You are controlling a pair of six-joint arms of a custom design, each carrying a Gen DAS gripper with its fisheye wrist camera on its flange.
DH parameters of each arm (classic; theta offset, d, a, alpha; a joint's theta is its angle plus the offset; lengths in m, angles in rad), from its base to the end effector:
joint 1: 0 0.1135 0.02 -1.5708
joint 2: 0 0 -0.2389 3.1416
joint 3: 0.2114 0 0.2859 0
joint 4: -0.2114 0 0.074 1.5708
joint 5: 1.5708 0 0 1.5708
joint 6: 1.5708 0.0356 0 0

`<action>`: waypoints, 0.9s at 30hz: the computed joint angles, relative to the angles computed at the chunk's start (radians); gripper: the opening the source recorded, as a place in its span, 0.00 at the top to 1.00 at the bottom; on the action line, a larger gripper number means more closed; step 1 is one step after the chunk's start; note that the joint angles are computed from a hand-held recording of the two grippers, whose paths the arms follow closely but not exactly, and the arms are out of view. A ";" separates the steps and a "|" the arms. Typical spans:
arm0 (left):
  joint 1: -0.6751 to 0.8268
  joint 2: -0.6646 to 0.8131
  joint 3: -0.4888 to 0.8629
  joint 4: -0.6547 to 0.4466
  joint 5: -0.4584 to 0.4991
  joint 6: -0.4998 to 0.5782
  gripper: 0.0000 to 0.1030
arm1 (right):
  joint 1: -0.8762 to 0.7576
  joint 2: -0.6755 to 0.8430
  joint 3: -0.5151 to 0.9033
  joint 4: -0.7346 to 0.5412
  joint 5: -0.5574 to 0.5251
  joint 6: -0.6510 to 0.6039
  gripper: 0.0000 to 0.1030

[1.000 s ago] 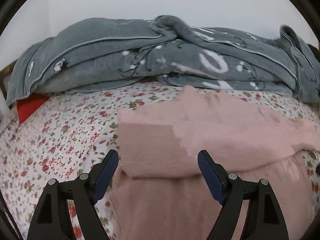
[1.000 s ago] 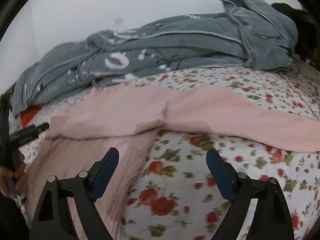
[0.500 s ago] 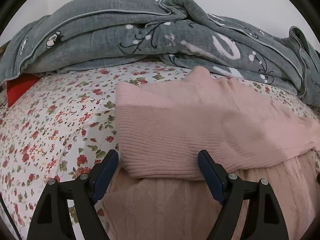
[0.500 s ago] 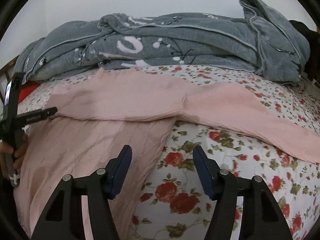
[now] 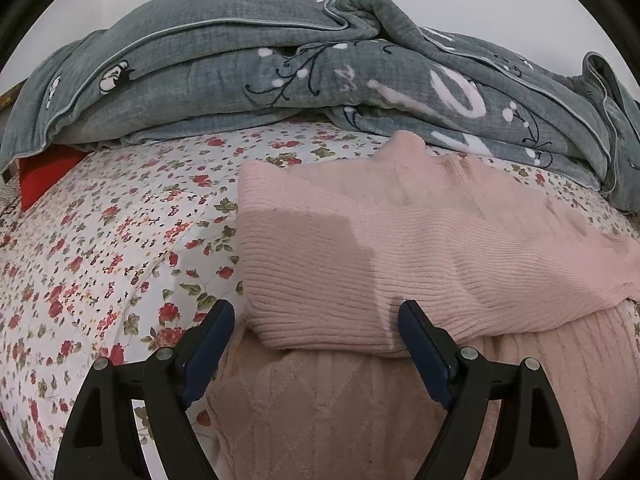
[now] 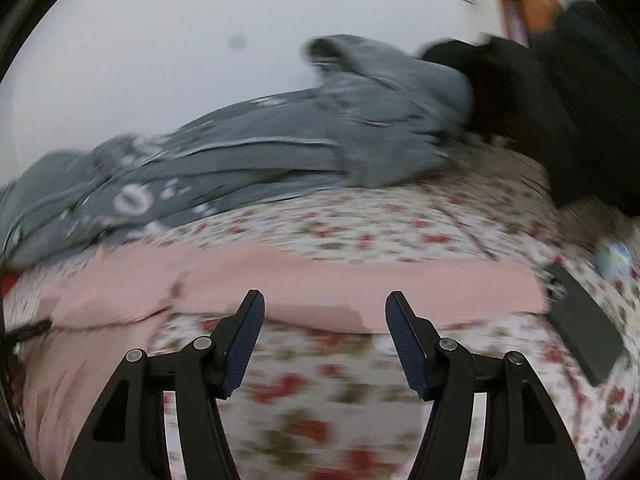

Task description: Fold small clothes

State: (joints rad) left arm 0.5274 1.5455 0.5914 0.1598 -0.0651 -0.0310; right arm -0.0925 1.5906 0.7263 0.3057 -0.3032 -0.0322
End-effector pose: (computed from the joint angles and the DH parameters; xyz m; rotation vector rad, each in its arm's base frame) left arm 0.2592 0.1536 0.0808 -0.6879 2.2844 0.3150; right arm 0.3429 -0.0211 0.1214 -0.1146 2.1078 0.2481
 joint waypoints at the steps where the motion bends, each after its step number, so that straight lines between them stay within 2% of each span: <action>1: -0.003 -0.001 -0.001 0.002 -0.006 -0.001 0.19 | -0.045 0.021 0.021 -0.010 -0.034 0.009 0.39; 4: -0.009 -0.004 -0.005 0.007 -0.021 -0.003 0.19 | -0.157 0.083 0.085 -0.047 -0.120 0.018 0.39; 10: -0.027 0.001 0.002 0.002 -0.068 -0.006 0.18 | -0.256 0.176 0.166 -0.100 -0.165 -0.026 0.40; 11: -0.028 0.001 0.001 0.003 -0.068 -0.005 0.18 | -0.266 0.185 0.170 -0.101 -0.168 -0.036 0.42; 14: -0.018 0.010 0.012 -0.010 -0.045 -0.005 0.18 | -0.294 0.225 0.199 -0.128 -0.205 -0.049 0.57; 15: -0.016 0.013 0.015 -0.014 -0.039 -0.005 0.18 | -0.303 0.243 0.213 -0.139 -0.220 -0.043 0.59; 18: -0.011 0.019 0.021 -0.021 -0.027 -0.007 0.18 | -0.313 0.292 0.271 -0.191 -0.261 -0.042 0.59; 27: -0.013 0.031 0.029 -0.026 -0.022 0.001 0.18 | -0.304 0.370 0.368 -0.244 -0.274 0.029 0.61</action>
